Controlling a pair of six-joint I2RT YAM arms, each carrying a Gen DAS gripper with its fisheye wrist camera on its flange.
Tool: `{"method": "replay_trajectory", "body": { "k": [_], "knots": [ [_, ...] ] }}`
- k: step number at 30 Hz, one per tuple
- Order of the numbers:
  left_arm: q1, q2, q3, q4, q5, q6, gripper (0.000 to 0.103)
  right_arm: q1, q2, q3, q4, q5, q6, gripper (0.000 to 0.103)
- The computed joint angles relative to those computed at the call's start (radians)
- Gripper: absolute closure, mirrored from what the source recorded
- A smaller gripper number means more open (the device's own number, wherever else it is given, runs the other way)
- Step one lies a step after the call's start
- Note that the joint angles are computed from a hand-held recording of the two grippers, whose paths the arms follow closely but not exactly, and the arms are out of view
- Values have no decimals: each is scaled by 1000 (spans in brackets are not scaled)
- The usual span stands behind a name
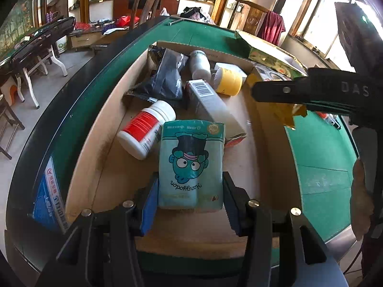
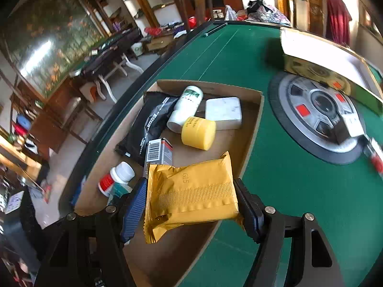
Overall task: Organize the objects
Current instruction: 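Carry the diaper pack into the box with left gripper while right carries the pouch over, then lower the yellow foil pouch into the box and open the right gripper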
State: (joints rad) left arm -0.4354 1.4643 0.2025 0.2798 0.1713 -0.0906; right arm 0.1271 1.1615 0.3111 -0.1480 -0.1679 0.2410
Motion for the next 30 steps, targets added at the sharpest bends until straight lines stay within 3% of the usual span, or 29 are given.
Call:
{"method": "replay_trajectory", "body": {
  "k": [6,12,16,21,24,30],
  "knots": [
    [11,60,42,14,-7,5,54,100,181,77,57,120,-22,28],
    [28,94,58,43,-1,1,49,107,311,116,108,164,-69,27],
    [87,84,53,35,84,-7,37,104,333,136,111,165,-85,27],
    [181,-14,21,-18,185,12,33,109,336,144,105,163,-138,27],
    [196,-78,2,-40,183,18,28,109,320,136,97,170,-179,27],
    [232,-109,-10,-51,218,26,28,118,297,139,54,189,-252,27]
  ]
}}
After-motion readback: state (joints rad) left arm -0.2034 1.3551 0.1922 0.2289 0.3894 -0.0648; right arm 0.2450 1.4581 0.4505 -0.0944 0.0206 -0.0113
